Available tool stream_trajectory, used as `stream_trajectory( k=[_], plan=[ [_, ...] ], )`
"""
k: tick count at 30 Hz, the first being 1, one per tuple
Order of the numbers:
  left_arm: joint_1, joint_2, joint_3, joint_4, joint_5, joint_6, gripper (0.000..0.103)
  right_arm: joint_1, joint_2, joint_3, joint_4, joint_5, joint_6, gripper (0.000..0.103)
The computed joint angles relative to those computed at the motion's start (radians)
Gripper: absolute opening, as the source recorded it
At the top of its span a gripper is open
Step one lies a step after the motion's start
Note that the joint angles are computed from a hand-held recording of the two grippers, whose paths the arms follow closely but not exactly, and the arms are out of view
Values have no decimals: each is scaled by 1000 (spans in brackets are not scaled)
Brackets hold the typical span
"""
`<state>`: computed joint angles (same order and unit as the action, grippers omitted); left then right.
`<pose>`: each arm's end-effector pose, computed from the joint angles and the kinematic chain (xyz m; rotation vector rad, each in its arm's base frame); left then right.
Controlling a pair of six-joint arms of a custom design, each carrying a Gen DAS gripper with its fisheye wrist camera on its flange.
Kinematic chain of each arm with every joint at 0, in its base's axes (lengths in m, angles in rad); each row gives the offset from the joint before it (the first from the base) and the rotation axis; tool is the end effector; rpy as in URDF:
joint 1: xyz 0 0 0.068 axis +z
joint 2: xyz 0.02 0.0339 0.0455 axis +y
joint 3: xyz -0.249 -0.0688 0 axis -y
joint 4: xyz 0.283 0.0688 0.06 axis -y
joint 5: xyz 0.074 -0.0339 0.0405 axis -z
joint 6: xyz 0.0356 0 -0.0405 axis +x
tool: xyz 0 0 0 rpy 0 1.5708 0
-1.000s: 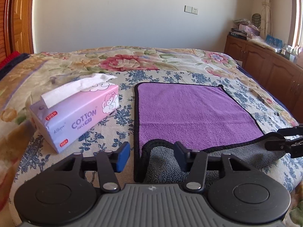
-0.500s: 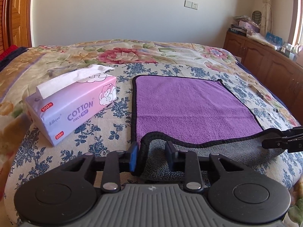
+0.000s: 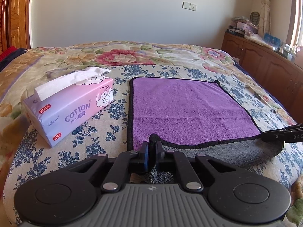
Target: Fold towel
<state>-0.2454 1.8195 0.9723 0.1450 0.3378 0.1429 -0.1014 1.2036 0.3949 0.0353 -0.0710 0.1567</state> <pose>0.3810 -0.1076 0.1130 0.6102 2.1787 -0.4377 0.2467 -0.0226 0.1061 0.2669 2.3292 0.1105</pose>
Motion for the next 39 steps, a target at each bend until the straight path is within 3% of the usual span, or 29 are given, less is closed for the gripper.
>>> stream_trajectory(
  k=[4,39],
  plan=[
    [2,-6,-4,6,8,-2,6,5,-11,-4,-1,-4,-14,5],
    [-12,-96,-35,55,7,-40,5,-7,-97,1,60,-23,-74,4]
  ],
)
